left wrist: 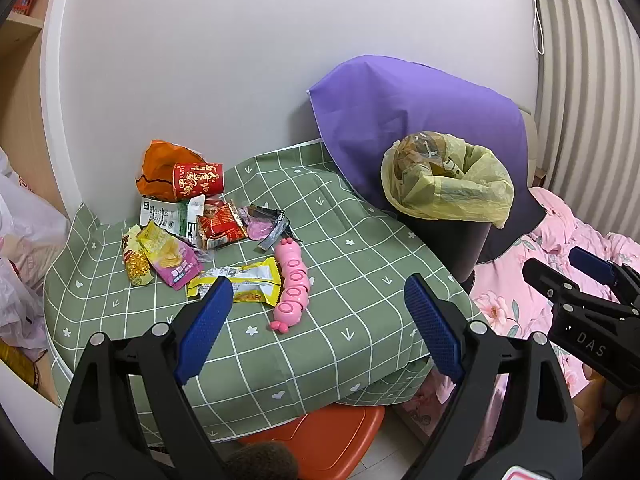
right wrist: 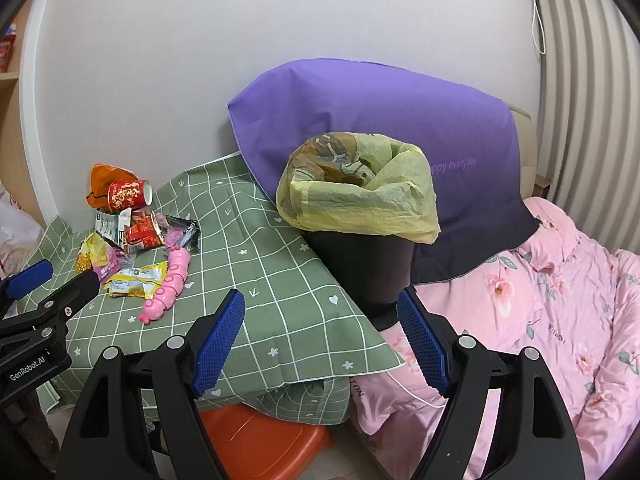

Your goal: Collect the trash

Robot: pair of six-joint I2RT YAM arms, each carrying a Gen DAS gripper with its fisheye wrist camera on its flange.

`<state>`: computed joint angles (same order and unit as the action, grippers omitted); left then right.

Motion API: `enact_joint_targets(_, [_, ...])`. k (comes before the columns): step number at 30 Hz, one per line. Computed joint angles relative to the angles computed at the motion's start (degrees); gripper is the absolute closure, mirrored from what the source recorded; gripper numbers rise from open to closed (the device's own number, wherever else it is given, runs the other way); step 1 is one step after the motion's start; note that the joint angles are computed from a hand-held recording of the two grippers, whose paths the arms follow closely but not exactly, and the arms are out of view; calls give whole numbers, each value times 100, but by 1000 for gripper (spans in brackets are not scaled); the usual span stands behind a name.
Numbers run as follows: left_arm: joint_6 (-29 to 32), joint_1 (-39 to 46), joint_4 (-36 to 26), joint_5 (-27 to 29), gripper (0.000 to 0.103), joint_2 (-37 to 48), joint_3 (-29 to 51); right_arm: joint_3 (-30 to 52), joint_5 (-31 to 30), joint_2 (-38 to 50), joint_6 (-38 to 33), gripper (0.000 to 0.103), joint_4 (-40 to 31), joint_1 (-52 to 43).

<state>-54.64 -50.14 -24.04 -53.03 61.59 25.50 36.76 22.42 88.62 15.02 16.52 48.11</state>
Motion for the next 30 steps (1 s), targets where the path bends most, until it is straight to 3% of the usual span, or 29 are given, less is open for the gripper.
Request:
enact_joint_targets(14, [-48,-72,16,-43,20,12,-39,3,-21,7,47,28,9,11])
enact_joint_targets(25, [336,242,264,126,20,68,67,71,-63,39,61,28,-31,64])
enact_joint_targets(27, [0,-40,95,-17,20,-37,-118,72,-89,46,51,28,-21,57])
enact_joint_targets(30, [28,3,128,-6,20,-32,-123,57,-127,59,34,28,12,36])
